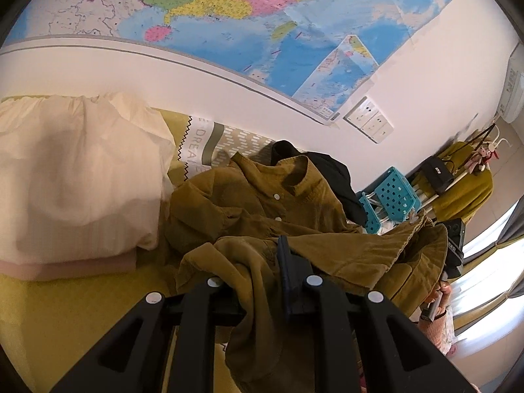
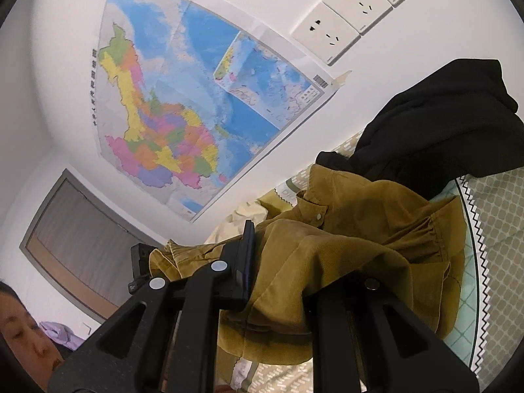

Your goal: Fold large clothes

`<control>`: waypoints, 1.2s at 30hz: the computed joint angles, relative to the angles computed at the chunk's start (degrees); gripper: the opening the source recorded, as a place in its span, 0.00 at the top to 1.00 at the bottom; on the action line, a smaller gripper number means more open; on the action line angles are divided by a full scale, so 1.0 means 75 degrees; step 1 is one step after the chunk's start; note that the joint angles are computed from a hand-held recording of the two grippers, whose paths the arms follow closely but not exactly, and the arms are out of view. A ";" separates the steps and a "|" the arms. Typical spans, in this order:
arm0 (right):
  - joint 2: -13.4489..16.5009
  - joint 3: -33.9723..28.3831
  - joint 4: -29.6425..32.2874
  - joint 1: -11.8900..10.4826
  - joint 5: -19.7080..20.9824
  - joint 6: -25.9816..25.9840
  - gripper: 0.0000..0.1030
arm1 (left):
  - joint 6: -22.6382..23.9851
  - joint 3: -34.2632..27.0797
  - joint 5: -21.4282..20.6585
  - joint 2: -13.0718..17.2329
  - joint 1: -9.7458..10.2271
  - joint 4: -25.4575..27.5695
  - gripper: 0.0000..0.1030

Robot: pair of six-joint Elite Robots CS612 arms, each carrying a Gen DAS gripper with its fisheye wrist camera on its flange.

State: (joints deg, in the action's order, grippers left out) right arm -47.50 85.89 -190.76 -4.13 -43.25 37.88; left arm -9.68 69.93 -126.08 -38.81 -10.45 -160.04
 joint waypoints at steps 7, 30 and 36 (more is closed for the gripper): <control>0.0159 -0.0329 0.0327 0.0005 -0.0077 0.0037 0.87 | -0.0041 -0.0437 0.0074 0.0215 -0.0008 0.0373 0.86; 0.0711 -0.1272 0.1368 0.0016 -0.0405 0.0078 0.87 | 0.0143 -0.1847 0.0779 0.0879 -0.0150 0.1725 0.85; 0.0893 -0.1498 0.1605 0.0023 -0.0516 0.0215 0.86 | 0.0129 -0.2307 0.0959 0.1135 -0.0180 0.2132 0.85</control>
State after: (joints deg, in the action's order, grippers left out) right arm -40.80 74.65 -178.73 -3.95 -47.12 39.49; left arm -8.72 52.63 -118.89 -30.29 -11.80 -144.05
